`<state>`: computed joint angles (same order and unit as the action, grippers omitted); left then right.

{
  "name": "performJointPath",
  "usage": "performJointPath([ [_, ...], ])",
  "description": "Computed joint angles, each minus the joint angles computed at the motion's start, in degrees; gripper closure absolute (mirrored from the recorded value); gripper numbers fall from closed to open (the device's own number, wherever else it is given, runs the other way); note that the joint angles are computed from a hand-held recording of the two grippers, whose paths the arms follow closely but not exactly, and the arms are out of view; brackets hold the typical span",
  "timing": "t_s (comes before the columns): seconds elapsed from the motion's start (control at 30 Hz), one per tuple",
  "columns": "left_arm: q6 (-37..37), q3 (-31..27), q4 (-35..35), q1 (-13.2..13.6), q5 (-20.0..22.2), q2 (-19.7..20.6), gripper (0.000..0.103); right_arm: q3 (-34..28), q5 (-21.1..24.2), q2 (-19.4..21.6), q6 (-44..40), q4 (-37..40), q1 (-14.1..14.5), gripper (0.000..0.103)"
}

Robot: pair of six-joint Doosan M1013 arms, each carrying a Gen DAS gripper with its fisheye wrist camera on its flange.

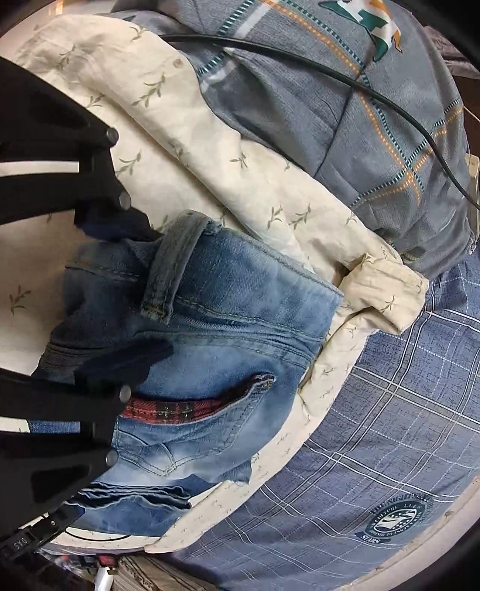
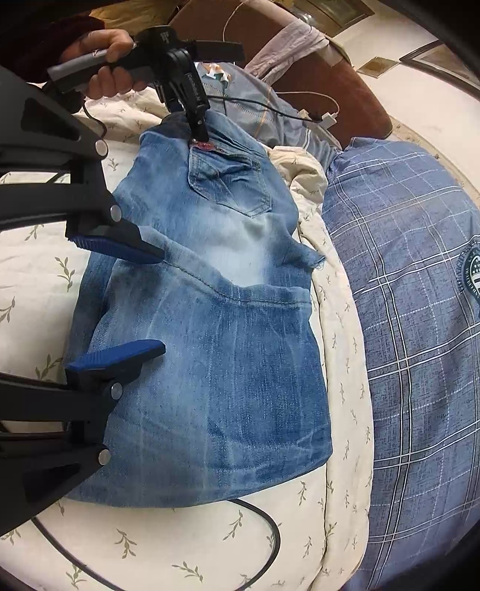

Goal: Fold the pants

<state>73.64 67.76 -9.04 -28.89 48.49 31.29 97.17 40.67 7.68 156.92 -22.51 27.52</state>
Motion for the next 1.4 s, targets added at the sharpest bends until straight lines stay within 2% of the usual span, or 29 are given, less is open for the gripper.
performJointPath([
  [0.27, 0.48, 0.19, 1.88, -0.73, -1.38, -1.26, 0.071, 0.64, -0.89, -0.49, 0.98, -0.22, -0.15, 0.057],
  [0.4, 1.89, 0.0, 3.7, -2.0, -3.38, -2.59, 0.087, 1.4, -1.68, -1.29, 3.74, -1.37, -0.49, 0.057],
  [0.5, 5.32, -0.46, 1.93, -2.76, -4.9, -3.14, 0.088, 2.26, -1.86, -2.29, 7.52, -3.48, -0.77, 0.056],
  [0.63, 9.12, -1.04, 3.83, -5.37, -6.82, -4.13, 0.088, 3.4, -2.03, -3.68, 12.44, -6.42, -1.09, 0.056],
  [0.8, 15.66, -2.49, 3.41, -8.99, -7.24, -4.37, 0.088, 5.97, -2.46, -6.31, 19.04, -9.88, -2.09, 0.056],
  [0.9, 16.55, -3.02, 7.29, -11.23, -7.82, -4.11, 0.088, 8.12, -3.16, -8.46, 23.34, -11.66, -2.96, 0.056],
  [0.97, 15.88, -3.4, 8.7, -11.56, -7.66, -3.8, 0.088, 9.24, -4.12, -9.53, 24.92, -11.74, -3.62, 0.056],
  [1.07, 11.93, -2.83, 12.07, -10.59, -7.01, -3.8, 0.088, 10.18, -4.73, -10.4, 25.37, -10.53, -4.44, 0.056],
  [1.17, 7.5, -1.4, 14.28, -7.98, -5.75, -4.05, 0.087, 10.43, -5.53, -10.63, 24.84, -9.9, -4.65, 0.056],
  [1.2, 6.77, -1.14, 13.43, -6.41, -3.77, -3.93, 0.084, 10.34, -5.6, -10.53, 24.51, -9.86, -4.64, 0.056],
  [1.3, 0.97, 0.03, 11.98, -2.6, 1.35, -3.4, 0.055, 9.63, -5.25, -9.89, 23.24, -10.18, -3.99, 0.056],
  [1.4, -3.72, 2.85, 8.22, 1.0, 2.83, -3.65, 0.055, 8.57, -4.32, -8.81, 21.73, -10.4, -3.18, 0.056],
])
